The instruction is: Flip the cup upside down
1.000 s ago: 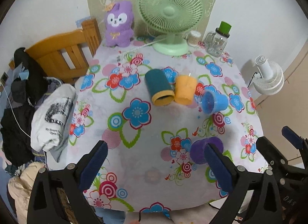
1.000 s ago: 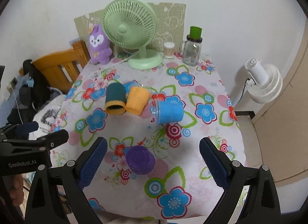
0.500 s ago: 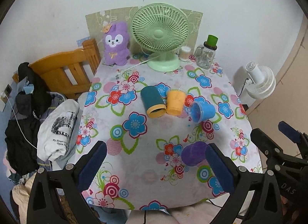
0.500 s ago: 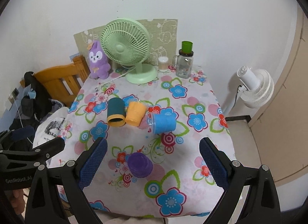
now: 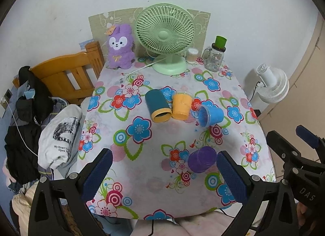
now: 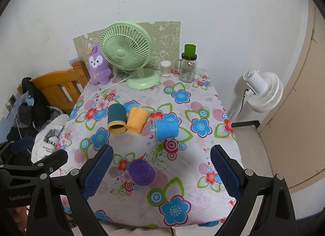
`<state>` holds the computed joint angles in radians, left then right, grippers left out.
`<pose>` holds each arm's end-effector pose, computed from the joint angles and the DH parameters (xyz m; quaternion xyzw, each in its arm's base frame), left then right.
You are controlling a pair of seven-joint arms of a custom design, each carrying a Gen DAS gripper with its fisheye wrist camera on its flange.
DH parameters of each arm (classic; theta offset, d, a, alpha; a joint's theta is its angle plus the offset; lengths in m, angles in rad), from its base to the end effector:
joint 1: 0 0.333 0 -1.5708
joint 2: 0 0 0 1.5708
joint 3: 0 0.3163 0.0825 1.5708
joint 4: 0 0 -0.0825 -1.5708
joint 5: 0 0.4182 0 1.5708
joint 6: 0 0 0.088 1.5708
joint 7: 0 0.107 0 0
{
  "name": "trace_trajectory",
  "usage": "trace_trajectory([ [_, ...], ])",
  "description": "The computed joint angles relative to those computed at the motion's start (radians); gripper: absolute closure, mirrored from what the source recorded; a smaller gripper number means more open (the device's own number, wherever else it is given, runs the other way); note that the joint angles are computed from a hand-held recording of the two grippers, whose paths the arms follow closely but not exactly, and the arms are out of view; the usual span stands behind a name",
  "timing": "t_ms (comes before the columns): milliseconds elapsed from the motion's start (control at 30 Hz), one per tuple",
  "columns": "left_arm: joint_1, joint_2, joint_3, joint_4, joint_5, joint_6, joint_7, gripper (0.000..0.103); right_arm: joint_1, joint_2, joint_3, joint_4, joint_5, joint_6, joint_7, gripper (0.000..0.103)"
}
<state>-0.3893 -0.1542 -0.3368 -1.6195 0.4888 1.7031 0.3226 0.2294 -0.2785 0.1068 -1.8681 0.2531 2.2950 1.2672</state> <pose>0.4315 -0.3466 0.7091 -0.8262 0.4840 -0.1615 0.2390 0.5136 0.1946 0.7096 -0.8143 0.4569 -0.1643 0.3181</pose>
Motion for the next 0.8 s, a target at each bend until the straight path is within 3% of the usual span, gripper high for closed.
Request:
trace_trajectory([
  [800, 0.002, -0.011, -0.003, -0.01, 0.002, -0.008, -0.018, 0.0, 0.004, -0.002, 0.002, -0.011, 0.003, 0.001, -0.003, 0.005],
])
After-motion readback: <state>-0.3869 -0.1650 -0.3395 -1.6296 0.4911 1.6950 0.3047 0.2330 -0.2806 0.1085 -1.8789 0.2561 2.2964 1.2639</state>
